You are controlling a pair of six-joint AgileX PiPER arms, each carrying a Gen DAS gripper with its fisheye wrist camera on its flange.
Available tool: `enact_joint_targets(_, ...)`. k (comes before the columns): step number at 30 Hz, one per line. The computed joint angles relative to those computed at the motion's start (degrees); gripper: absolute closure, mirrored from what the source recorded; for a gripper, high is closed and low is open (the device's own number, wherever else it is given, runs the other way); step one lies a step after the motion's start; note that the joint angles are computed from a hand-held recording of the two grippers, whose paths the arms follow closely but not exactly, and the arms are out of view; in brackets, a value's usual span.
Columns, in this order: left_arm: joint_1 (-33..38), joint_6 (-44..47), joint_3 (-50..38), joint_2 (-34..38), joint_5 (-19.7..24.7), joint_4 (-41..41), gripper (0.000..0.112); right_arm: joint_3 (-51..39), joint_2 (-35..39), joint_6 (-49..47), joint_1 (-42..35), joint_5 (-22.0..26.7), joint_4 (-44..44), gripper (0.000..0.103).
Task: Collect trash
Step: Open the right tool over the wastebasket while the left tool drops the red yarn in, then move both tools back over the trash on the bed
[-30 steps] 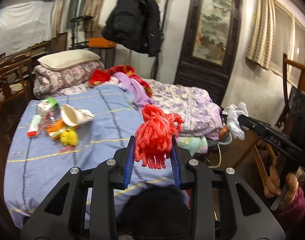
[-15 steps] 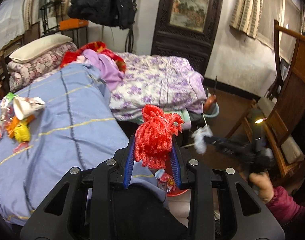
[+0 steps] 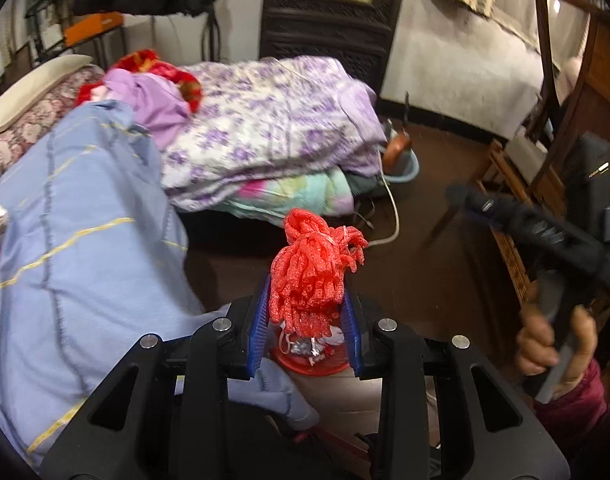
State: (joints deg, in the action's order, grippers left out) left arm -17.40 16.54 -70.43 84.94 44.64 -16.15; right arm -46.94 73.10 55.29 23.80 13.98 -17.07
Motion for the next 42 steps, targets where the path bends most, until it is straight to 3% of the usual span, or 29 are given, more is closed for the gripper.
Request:
enact_joint_targets(5, -5.34, -3.66, -3.26, 5.8, 0.55, 3.68, 0.077, 1.26, -1.14, -3.41, -0.96, -0.85, 2.6, 0.043)
enact_joint_targets(7, -7.11, -5.53, -4.75, 7.37, 0.78, 5.54, 0.065, 1.75, -0.98, -6.16, -1.82, -1.46, 5.16, 0.043)
enact_joint_targets(9, -8.33, -7.74, -4.83, 7.23, -0.64, 7.46, 0.045, 1.99, -1.54, -11.09, -2.96, -1.48, 10.0, 0.043)
enact_joint_targets(11, -8.84, -8.69, -5.08, 6.82, -1.52, 8.28, 0.042, 2.39, -2.09, -11.94, -3.37, -1.58, 10.74, 0.043)
enact_joint_targets(18, -6.36, -9.14, -5.08, 4.49, -1.42, 8.23, 0.034, 1.24, -2.27, -0.88, -0.31, 0.36, -0.87, 0.043)
enact_joint_targets(27, -0.13, -8.14, -1.91, -3.18, -1.86, 5.98, 0.027, -5.47, -2.04, 10.81, 8.1, 8.58, -14.78, 0.038)
enact_joint_targets(33, 5.56, -4.9, 0.35, -10.0, -1.63, 2.36, 0.023, -12.76, -1.36, 15.69, 16.49, 16.6, -22.02, 0.024)
enact_joint_targets(42, 23.7, 9.58, 3.57, -20.67, 2.96, -12.91, 0.017, -29.43, 4.88, 15.12, 30.47, 29.99, -26.76, 0.007)
